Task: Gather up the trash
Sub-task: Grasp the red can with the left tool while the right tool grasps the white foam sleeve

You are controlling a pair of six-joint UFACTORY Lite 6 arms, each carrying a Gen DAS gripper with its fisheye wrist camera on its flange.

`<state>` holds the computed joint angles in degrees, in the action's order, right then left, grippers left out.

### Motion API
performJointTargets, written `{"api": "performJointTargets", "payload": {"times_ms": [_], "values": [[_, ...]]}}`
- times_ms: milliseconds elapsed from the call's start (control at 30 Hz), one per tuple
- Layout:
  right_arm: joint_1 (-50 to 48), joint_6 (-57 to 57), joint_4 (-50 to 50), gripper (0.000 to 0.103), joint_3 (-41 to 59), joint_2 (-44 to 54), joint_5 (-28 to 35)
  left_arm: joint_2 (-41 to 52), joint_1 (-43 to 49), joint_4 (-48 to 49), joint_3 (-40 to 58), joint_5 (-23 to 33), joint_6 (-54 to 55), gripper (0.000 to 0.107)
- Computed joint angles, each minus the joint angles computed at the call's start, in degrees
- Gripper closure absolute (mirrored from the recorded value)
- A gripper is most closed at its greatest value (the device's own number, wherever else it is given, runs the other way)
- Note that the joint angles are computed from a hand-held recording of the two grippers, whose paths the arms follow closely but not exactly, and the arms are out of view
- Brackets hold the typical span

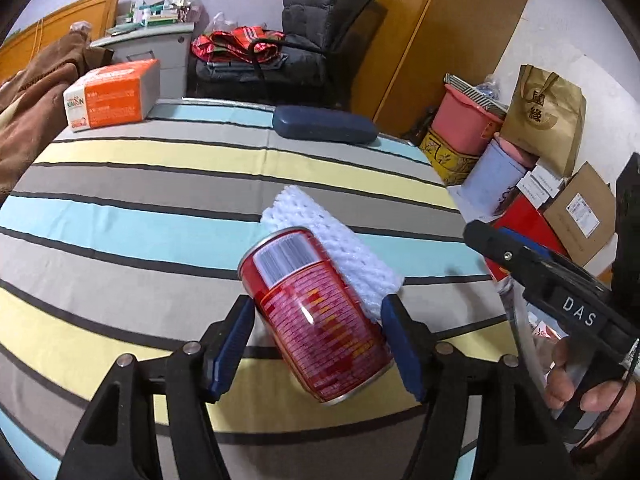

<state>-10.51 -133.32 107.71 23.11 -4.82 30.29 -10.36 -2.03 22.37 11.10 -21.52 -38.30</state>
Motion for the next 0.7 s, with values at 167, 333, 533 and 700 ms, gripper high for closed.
{"api": "performJointTargets", "payload": {"times_ms": [167,333,533,700], "values": [[3.16,1.88,-0.34,0.038,1.80,2.84,-0.60,3.18,3.65,0.88,0.73,-0.65,2.26,0.042],[6.24,0.96,1.13,0.038,2.66,4.26,-2.01,1.65,9.19,8.50,0.15,-1.47,-0.50,0.052],[10.45,-0.10,2.91,0.038,4.34,6.92,-3.06,3.24,17.40,15.07,0.59,-3.42,-2.35,0.052],[13.69,0.08,2.94,0.038,5.38,9.06,-2.88,3.69,21.51,14.98,0.69,-3.58,0.45,0.052]]}}
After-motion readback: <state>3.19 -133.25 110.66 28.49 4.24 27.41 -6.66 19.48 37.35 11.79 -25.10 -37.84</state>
